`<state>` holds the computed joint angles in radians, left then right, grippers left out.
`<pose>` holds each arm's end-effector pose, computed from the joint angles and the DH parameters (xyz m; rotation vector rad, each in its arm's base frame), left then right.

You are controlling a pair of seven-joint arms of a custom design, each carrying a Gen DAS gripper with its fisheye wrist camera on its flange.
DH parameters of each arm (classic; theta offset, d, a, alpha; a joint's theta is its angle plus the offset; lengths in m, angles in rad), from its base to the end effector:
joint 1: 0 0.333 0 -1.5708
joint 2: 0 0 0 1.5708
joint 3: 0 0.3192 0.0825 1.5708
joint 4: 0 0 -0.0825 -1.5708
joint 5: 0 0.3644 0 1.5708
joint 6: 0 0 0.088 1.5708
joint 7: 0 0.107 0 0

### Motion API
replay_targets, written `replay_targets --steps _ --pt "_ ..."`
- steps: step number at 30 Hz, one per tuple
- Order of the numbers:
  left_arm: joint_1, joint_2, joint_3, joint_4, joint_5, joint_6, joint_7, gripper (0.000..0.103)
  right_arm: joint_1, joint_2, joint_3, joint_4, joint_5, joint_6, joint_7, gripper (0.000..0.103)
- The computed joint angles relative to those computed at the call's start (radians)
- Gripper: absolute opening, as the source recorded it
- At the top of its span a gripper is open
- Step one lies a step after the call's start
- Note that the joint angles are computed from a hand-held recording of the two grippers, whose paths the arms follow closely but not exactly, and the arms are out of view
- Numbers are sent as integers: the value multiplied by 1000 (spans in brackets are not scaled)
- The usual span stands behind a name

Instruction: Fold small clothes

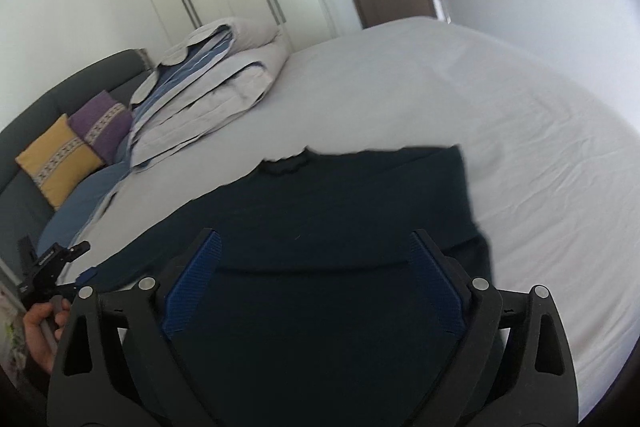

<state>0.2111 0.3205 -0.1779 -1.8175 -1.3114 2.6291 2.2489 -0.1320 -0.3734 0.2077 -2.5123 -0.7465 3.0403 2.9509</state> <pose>0.6467 0.0554 0.4173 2.3006 -1.4734 1.4841 0.4359 0.0928 0.5115 -1.0959 2.0069 -0.6301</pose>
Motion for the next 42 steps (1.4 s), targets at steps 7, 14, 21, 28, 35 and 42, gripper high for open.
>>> replay_targets --steps 7,14,21,28,35,42 --pt "132 116 70 78 -6 -25 -302 62 229 98 -63 2 262 65 -104 68" --pt "192 244 9 204 22 -18 -367 55 247 152 -35 33 308 68 -96 68" --pt "161 356 22 374 306 -23 -535 8 226 162 -19 23 277 81 -53 63" --pt "89 198 -100 279 397 89 -255 8 116 127 30 -57 236 146 35 61" --pt "-169 80 -170 132 497 165 -31 18 -41 43 119 -176 290 220 49 61" --pt "-292 61 -151 17 596 103 -75 75 4 -10 11 -260 382 205 -37 63"
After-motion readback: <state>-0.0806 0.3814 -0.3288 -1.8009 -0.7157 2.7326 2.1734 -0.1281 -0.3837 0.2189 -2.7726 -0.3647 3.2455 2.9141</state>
